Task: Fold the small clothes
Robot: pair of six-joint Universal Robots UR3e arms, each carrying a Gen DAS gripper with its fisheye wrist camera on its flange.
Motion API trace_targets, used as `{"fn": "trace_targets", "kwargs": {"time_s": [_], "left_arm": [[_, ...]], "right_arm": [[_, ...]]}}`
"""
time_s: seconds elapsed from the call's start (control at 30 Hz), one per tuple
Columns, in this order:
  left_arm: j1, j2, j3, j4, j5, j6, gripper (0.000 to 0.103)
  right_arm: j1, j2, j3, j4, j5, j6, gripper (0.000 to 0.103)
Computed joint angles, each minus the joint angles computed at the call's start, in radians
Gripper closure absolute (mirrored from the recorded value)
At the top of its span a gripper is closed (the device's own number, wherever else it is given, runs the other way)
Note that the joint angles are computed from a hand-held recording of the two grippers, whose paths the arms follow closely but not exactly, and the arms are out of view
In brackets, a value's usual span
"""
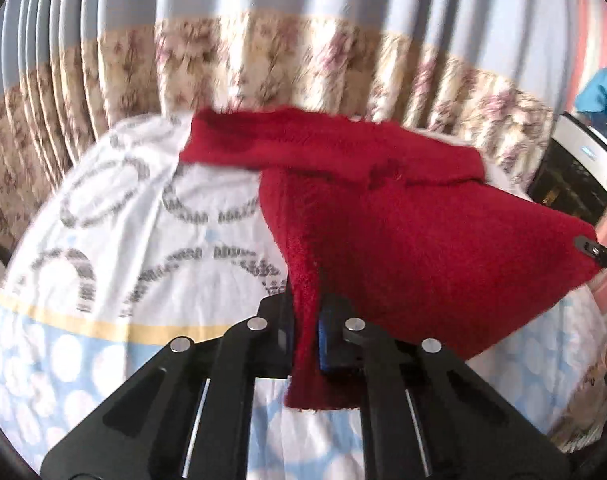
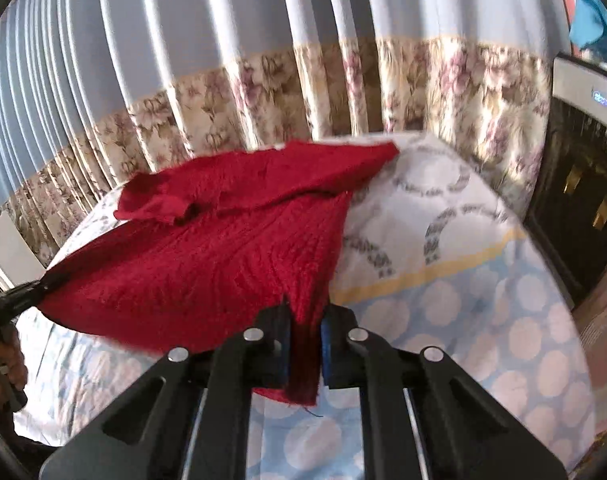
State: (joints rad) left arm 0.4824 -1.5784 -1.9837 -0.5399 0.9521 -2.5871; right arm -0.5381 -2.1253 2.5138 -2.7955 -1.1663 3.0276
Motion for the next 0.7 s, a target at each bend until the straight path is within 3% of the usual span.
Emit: {"fn": "trace_targets", "kwargs": {"time_s": [0.13,0.17,0.23,0.27,0.3,0.37,0.47,0.57,0.7], "left_arm": [[0.040,0.130,-0.019,-0.125,-0.027,0.073,0.096],[0.037,0.136,-0.028,-0.118,-0.010,0.073,0.089],[0.015,0.118,-0.042,-0.056,0.053,0.048,0.059],[0.021,0.113,-0.051,-0.029,0.062,0.027,0.025],[0.036,0.112,-0.061,-0.007,0.057,0.001,0.013],[0.040,0.092,-0.045,0.018,0.063,-0.025,0.013],[0.014,0.035,-0.011,0.079,0.080,-0.044,0.012],[-0.053,-0.069,0.060,0.160,0.124,-0.074,0.012],[-0.151,-0.257,0.259,0.158,0.162,-0.104,0.009]], "right_arm": [[-0.031,-0.121,-0.033,0.182,0.035,-0.046,0.092],[-0.013,-0.105,-0.047,0.207,0.014,-0.067,0.090],[0.003,-0.106,-0.022,0.144,-0.048,-0.038,0.073],[-0.013,-0.115,-0.023,0.156,-0.050,-0.042,0.057],[-0.044,-0.141,-0.020,0.180,-0.026,-0.055,0.055],[-0.093,-0.169,-0.023,0.191,0.000,-0.061,0.055],[-0.053,-0.054,-0.061,0.082,-0.035,-0.041,0.054],[0.007,0.159,-0.144,-0.046,-0.025,0.007,0.051],[0.174,0.451,-0.318,-0.187,-0.110,0.057,0.042]]}}
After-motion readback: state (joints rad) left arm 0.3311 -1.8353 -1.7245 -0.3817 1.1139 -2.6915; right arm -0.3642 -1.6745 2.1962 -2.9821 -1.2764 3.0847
